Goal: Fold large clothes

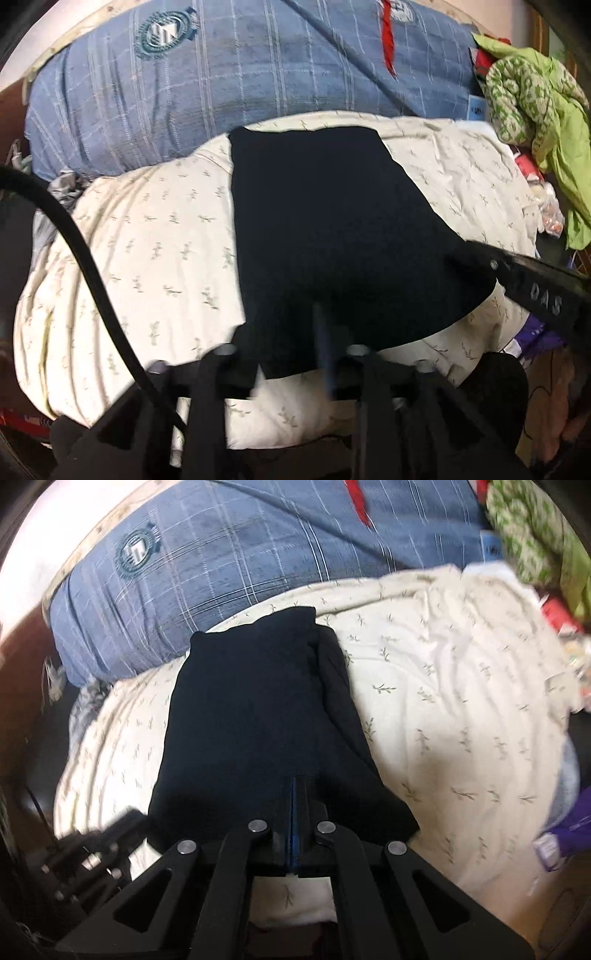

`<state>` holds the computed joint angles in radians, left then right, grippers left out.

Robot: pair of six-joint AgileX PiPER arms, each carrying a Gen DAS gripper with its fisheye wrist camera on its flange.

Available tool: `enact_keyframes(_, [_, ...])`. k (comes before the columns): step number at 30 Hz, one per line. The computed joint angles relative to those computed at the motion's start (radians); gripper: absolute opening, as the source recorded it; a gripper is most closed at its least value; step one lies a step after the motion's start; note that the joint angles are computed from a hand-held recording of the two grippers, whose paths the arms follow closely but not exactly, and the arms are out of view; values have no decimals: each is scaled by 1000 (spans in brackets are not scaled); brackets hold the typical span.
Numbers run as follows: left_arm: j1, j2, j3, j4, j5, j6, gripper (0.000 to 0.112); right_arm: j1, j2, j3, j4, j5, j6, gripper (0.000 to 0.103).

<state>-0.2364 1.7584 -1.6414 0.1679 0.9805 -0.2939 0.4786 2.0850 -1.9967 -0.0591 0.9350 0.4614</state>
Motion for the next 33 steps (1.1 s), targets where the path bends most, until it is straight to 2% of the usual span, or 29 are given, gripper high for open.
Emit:
enact_keyframes(1, [1, -20, 14, 17, 1, -19, 54, 27, -8, -4, -54, 21, 34, 0])
enact_keyframes(2, [3, -30, 20, 29, 2, -32, 62, 45, -16, -2, -89, 32, 55, 0])
enact_keyframes(3, [4, -49, 32, 48, 3, -50, 64, 67, -24, -1, -127, 41, 78, 1])
enact_keyframes(5, [7, -82, 52, 81, 8, -79, 71, 102, -35, 1, -188, 56, 123, 14])
enact_keyframes(6, [7, -102, 62, 101, 14, -94, 73, 119, -44, 9, -210, 53, 141, 24])
enact_keyframes(7, [7, -112, 66, 111, 17, -101, 78, 132, -50, 11, -223, 53, 151, 26])
enact_keyframes(9, [8, -148, 89, 128, 13, -121, 81, 157, -53, 1, -242, 70, 166, 27])
enact_keyframes(10, [4, -165, 99, 143, 15, -136, 82, 172, -56, -1, -255, 76, 178, 31])
enact_keyframes(13, [-6, -195, 119, 169, 25, -166, 83, 217, -57, -14, -325, 103, 210, 60])
enact_keyframes(17, [-4, -232, 142, 173, 26, -193, 85, 249, -71, -12, -373, 122, 236, 62])
enact_keyframes(20, [7, -234, 153, 142, 15, -179, 90, 251, -87, 17, -389, 118, 261, 67])
enact_keyframes(22, [4, -230, 170, 123, 0, -166, 91, 227, -107, 69, -358, 76, 260, 67])
enact_keyframes(24, [-14, -216, 181, 138, 4, -174, 91, 155, -128, 139, -196, -30, 151, 63])
enact_keyframes(25, [-15, -206, 182, 129, 9, -163, 91, 116, -138, 198, -96, -115, 104, 32])
enact_keyframes(26, [-15, -201, 185, 125, 12, -159, 91, 80, -127, 226, 4, -166, 72, 8])
enact_keyframes(28, [-11, -193, 193, 119, 14, -164, 91, 16, -93, 244, 183, -208, -4, 7])
enact_keyframes(29, [-7, -194, 198, 119, 10, -168, 92, -11, -68, 235, 221, -197, -34, 6])
enact_keyframes(31, [0, -189, 208, 131, 0, -182, 92, -30, -24, 212, 178, -161, -20, 6])
enact_keyframes(33, [11, -178, 220, 136, -18, -186, 92, -51, 3, 205, 117, -137, 17, 1])
